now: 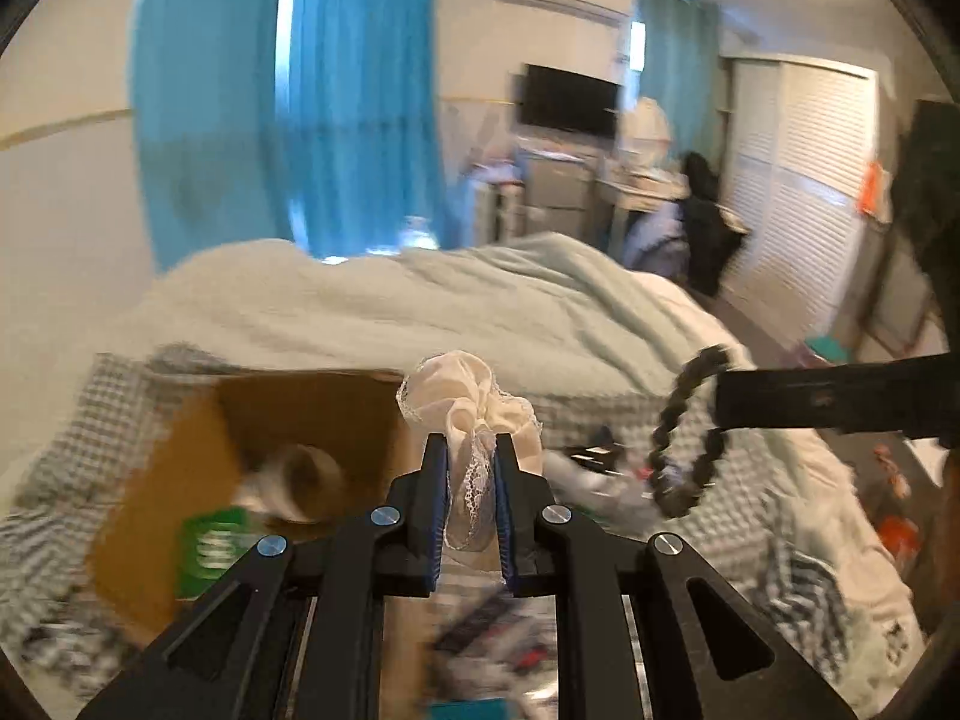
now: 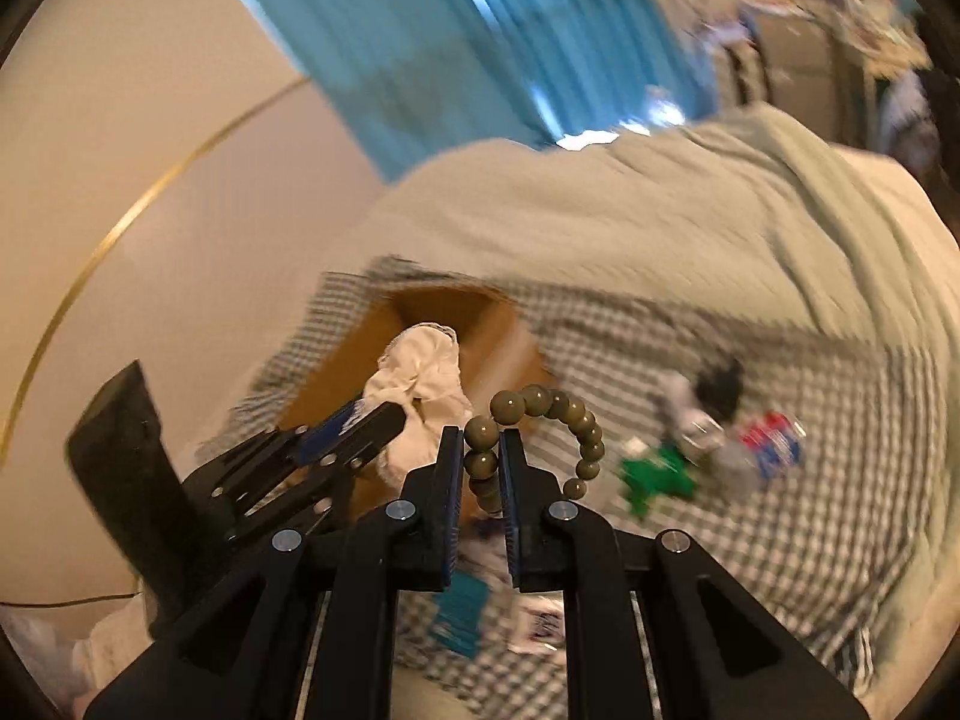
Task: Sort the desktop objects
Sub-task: 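Carry the cloth and bead string into the cardboard box and release both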
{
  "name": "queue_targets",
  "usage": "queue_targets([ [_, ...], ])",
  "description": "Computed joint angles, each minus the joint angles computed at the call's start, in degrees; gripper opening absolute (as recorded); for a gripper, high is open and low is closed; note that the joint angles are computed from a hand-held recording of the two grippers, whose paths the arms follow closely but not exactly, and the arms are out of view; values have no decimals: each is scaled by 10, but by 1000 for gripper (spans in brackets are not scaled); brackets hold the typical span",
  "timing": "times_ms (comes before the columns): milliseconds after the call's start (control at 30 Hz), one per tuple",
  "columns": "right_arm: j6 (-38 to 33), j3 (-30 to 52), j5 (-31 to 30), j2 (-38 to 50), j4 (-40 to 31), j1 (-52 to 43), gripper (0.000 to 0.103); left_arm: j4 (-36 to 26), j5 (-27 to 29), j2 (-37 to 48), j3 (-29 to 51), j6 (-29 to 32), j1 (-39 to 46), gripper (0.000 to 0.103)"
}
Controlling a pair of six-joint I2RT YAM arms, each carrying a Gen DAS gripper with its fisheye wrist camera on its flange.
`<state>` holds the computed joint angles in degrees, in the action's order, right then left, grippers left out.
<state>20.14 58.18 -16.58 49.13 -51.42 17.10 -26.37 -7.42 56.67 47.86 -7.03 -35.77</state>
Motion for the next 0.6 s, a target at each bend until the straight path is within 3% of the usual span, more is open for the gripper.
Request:
queue_targets([
  [233, 40, 70, 76, 139, 80, 194, 11, -20, 32, 15, -5, 44, 164, 15],
  [433, 36, 48, 73, 206, 137, 234, 11, -6, 37, 39, -35, 65, 214, 15],
  [533, 41, 39, 57, 213, 143, 230, 12, -6, 26, 40, -47, 64, 228, 32],
  [567, 39, 38, 56, 218, 145, 225, 14, -8, 23, 42, -47, 61, 233, 49],
  [600, 42, 36, 66, 213, 138, 224, 20, -14, 17, 40, -48, 55, 238, 59],
])
